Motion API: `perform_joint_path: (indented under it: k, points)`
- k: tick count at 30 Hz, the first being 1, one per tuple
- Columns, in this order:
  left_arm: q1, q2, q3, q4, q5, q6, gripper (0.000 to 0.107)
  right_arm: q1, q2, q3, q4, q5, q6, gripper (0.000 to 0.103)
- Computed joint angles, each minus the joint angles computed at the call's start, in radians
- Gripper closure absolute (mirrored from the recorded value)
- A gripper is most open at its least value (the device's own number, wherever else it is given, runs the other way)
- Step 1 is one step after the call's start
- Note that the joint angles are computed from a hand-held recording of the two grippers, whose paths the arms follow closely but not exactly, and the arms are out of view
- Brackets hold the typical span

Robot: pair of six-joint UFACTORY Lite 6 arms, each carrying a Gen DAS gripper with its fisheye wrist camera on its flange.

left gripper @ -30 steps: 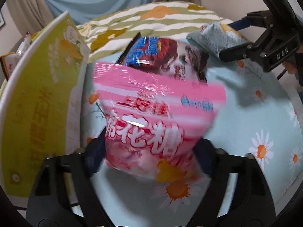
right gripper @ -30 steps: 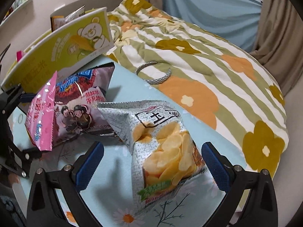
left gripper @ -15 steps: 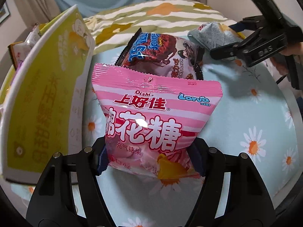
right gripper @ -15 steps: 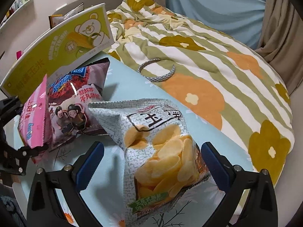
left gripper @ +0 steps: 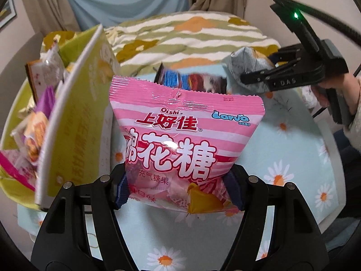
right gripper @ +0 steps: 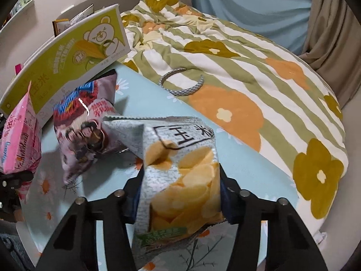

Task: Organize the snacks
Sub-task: 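Grasp the pink Oishi marshmallow bag with the left gripper while the right grasps the potato chip bag, then drop the pink Oishi bag into the box with the left gripper while the right drops the chip bag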

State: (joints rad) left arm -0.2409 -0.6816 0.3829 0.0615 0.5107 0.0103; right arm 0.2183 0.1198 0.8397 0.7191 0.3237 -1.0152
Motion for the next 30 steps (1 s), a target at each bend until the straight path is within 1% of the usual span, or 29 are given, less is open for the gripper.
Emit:
perform_joint_path:
  k: [2, 4, 6, 9, 12, 14, 15, 18, 20, 23, 25, 27, 30]
  points:
    - [0.022, -0.038, 0.029, -0.047, 0.043, 0.06, 0.038, 0.003, -0.058, -0.019, -0.045, 0.007, 0.067, 0.054]
    - [0.064, -0.1, 0.064, -0.113, 0.11, 0.141, 0.038, 0.012, -0.126, -0.027, -0.113, 0.029, 0.164, 0.054]
    - [0.117, -0.132, 0.11, -0.177, 0.168, 0.222, 0.038, 0.036, -0.206, -0.027, -0.216, 0.061, 0.307, 0.054]
    - [0.264, -0.16, 0.193, -0.309, 0.266, 0.408, 0.038, 0.092, -0.304, -0.007, -0.34, 0.115, 0.494, 0.054]
    - [0.502, -0.148, 0.295, -0.465, 0.385, 0.658, 0.038, 0.183, -0.36, 0.046, -0.473, 0.158, 0.707, 0.054]
    - [0.665, -0.111, 0.354, -0.565, 0.452, 0.822, 0.038, 0.238, -0.371, 0.087, -0.518, 0.174, 0.799, 0.054]
    - [0.753, -0.084, 0.386, -0.611, 0.488, 0.907, 0.038, 0.285, -0.369, 0.117, -0.565, 0.174, 0.875, 0.054]
    - [0.94, 0.044, 0.495, -0.703, 0.55, 1.081, 0.038, 0.416, -0.317, 0.206, -0.723, 0.164, 1.095, 0.054]
    - [1.043, 0.136, 0.572, -0.746, 0.587, 1.164, 0.038, 0.479, -0.27, 0.271, -0.794, 0.166, 1.203, 0.054]
    - [1.118, 0.302, 0.697, -0.767, 0.581, 1.238, 0.038, 0.584, -0.15, 0.421, -0.909, 0.178, 1.385, 0.054]
    - [1.146, 0.409, 0.782, -0.763, 0.573, 1.263, 0.038, 0.634, -0.074, 0.518, -0.966, 0.196, 1.467, 0.054]
    - [1.155, 0.542, 0.889, -0.747, 0.555, 1.266, 0.038, 0.67, 0.021, 0.636, -1.001, 0.218, 1.522, 0.054]
    - [1.156, 0.72, 1.039, -0.719, 0.553, 1.255, 0.038, 0.709, 0.172, 0.837, -1.029, 0.275, 1.585, 0.054]
